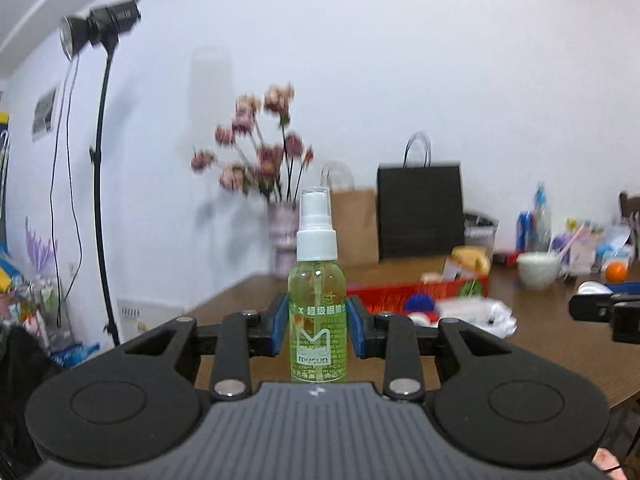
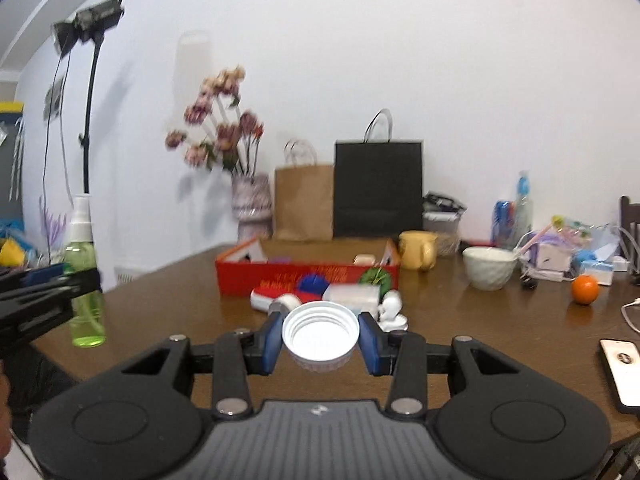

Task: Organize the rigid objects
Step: 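Lift both items over the red box and release them inside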

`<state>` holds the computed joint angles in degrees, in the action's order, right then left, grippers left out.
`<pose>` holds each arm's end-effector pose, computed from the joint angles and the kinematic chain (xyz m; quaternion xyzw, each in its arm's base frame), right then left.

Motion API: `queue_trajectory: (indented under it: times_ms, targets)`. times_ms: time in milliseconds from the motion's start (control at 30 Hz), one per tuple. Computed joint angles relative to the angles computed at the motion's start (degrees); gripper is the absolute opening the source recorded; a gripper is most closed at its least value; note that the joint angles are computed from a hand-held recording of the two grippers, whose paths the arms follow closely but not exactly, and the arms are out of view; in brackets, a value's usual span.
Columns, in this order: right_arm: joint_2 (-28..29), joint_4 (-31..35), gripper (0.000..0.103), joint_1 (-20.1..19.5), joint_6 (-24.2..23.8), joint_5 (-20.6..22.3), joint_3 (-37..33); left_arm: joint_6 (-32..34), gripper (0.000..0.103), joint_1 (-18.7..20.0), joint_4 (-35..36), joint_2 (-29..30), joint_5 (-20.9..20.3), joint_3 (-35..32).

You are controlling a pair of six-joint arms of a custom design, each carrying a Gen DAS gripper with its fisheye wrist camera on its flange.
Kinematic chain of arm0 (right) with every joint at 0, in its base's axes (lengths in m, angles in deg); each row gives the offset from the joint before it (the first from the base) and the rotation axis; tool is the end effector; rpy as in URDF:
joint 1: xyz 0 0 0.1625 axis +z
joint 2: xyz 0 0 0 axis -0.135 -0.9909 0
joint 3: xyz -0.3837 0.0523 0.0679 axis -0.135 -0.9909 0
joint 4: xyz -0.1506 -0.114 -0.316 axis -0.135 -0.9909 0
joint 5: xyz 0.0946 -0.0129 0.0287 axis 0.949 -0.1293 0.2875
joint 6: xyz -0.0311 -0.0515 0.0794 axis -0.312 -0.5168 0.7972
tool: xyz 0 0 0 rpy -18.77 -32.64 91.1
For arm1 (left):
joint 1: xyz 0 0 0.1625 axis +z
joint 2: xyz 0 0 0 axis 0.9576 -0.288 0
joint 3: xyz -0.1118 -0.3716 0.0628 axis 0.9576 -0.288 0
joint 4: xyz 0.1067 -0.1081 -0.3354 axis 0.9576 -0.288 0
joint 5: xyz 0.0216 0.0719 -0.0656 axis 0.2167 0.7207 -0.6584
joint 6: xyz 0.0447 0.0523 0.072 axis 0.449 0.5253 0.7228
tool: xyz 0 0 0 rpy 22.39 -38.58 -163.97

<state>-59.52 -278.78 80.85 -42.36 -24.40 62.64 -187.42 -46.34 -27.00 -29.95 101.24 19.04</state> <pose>0.0353 -0.3974 0.2868 0.2309 -0.7357 0.5775 0.2681 -0.3151 -0.4086 -0.0115 0.3067 0.6705 -0.6147 0.2802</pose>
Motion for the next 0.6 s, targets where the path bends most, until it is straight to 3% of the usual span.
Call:
queue_trajectory:
  times_ms: [133,267,400,600]
  targets:
    - [-0.18,-0.63,0.039,0.13,-1.32,0.76,0.24,6.06,0.032,-0.64,-6.20,0.32,0.50,1.03]
    - [0.10,1.11,0.039,0.40,-1.67,0.49,-0.82,-1.13,0.032,0.20,1.17,0.58,1.09,-1.60]
    - [0.94,4.26,0.039,0.46,-1.35,-0.29,-3.49,-0.05,0.032,1.54,1.00,1.44,1.45,-2.86]
    - [2.53,12.55,0.039,2.49,-1.12,-2.69,-12.62,-1.04,0.032,6.40,8.03,2.83,5.87,-10.89]
